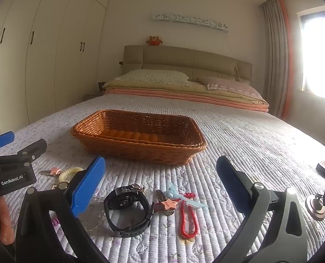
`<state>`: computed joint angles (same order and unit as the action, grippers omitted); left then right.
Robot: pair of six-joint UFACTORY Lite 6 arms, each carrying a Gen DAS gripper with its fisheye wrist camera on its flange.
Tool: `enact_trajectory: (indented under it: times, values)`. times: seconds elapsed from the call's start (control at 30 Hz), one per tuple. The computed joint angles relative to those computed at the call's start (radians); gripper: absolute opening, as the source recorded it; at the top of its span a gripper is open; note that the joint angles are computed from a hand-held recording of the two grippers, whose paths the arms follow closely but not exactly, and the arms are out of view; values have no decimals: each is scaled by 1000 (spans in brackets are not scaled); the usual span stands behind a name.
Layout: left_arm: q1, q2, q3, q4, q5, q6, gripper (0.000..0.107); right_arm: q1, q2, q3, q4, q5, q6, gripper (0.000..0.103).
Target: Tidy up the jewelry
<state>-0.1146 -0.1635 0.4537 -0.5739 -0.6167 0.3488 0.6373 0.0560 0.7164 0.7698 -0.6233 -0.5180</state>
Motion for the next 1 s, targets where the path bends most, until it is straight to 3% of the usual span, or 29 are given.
enact_trajectory:
  times: [1.0]
  values:
    - [-18, 28, 7, -4, -21, -6, 96, -9, -13, -5, -13, 15, 17, 97]
